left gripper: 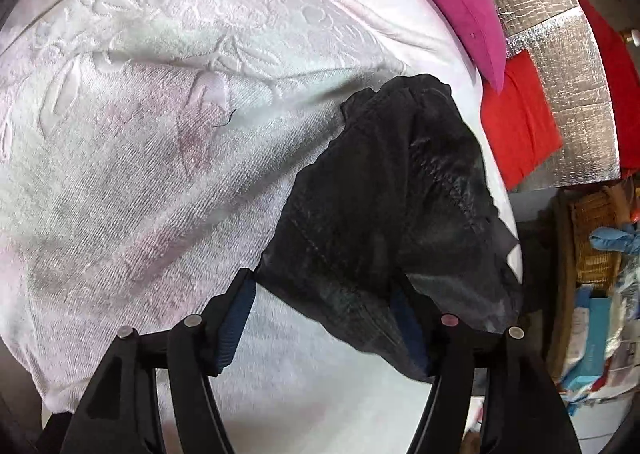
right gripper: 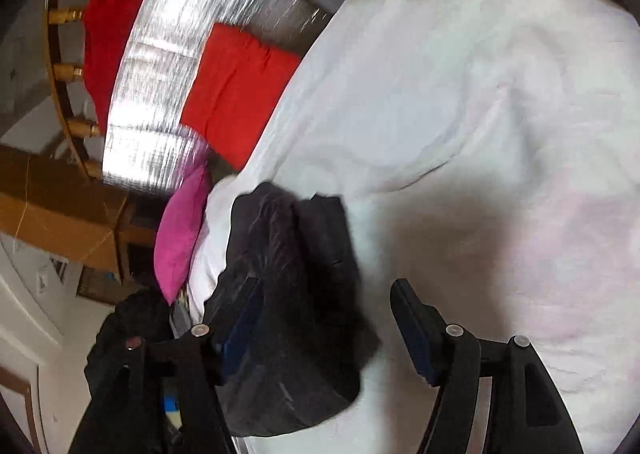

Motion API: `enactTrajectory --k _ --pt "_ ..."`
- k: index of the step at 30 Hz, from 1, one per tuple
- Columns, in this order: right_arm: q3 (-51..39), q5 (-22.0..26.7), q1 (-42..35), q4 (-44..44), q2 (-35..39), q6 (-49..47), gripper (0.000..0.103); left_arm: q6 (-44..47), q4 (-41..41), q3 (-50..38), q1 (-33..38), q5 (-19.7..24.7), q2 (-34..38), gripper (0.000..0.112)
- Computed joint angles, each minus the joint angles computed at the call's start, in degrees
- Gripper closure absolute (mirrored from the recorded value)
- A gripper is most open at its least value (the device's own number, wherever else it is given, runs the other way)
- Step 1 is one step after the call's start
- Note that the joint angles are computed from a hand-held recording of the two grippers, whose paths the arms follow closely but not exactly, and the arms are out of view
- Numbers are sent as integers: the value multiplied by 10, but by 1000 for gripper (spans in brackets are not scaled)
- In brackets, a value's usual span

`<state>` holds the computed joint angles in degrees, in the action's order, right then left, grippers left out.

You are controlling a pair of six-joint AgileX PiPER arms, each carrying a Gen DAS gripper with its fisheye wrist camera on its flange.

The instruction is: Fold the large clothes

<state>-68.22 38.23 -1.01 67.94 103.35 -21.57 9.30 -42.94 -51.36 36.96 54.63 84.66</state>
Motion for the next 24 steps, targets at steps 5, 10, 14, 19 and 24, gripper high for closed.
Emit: enactTrajectory --k 5,10,14,19,24 --pt "-80 -3 33 -79 56 54 33 5 22 -38 50 46 -17 44" --pt "-166 -3 50 -167 119 148 26 12 52 -53 34 -42 -28 25" --pt "-196 0 46 -144 165 163 22 40 48 -84 -4 -85 52 25" --pt "-194 13 43 -63 177 92 19 153 -95 -143 -10 -7 182 25" --pt "-249 15 94 -187 188 171 22 163 -95 -142 -50 -34 190 26"
